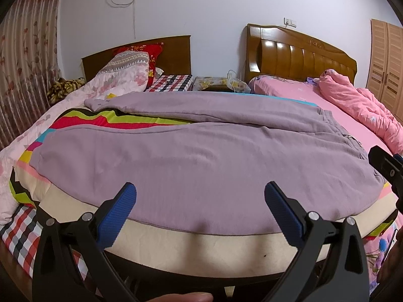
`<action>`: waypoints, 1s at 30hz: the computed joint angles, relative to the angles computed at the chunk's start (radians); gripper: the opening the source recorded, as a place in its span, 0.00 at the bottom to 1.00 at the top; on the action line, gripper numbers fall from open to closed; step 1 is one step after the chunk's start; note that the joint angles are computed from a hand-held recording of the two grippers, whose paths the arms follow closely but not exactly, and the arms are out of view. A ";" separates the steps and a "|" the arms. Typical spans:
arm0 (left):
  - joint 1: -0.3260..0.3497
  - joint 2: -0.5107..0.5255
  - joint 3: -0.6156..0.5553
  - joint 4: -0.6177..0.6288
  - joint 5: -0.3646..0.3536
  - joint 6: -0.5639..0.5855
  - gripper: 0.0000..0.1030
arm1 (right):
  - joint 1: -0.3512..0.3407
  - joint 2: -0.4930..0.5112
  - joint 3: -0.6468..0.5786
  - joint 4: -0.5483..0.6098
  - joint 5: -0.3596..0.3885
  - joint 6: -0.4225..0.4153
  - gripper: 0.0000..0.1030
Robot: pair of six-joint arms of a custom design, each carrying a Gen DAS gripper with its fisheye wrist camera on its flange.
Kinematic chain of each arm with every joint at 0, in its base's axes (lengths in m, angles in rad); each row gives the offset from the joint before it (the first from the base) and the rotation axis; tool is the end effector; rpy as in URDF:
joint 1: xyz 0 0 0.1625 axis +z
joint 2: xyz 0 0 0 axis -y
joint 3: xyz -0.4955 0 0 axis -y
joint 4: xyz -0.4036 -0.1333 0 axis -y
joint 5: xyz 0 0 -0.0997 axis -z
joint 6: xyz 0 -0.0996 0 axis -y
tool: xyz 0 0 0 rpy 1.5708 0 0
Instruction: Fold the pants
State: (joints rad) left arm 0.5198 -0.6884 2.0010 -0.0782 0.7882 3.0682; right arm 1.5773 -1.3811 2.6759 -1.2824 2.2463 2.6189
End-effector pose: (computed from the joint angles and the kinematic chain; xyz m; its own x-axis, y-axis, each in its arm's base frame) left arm -0.2590 -0.3827 -0.0125 -0.6128 0.4641 -0.6396 0.7764 0.5043 -0.3780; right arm 0.0728 -0.2794 0.1601 -0.6797 0.5312 0.5059 -0.3917 0.3203 -0.8625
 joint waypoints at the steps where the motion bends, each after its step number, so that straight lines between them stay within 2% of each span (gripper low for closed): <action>1: 0.001 0.001 -0.001 0.000 0.000 -0.001 0.99 | 0.001 0.001 -0.001 0.001 0.003 -0.001 0.96; 13: 0.006 0.004 -0.005 0.009 0.003 -0.001 0.99 | 0.018 0.004 -0.020 0.023 0.043 -0.011 0.96; 30: 0.008 0.010 -0.009 0.021 0.006 -0.005 0.99 | 0.003 0.009 -0.029 0.051 0.038 0.004 0.96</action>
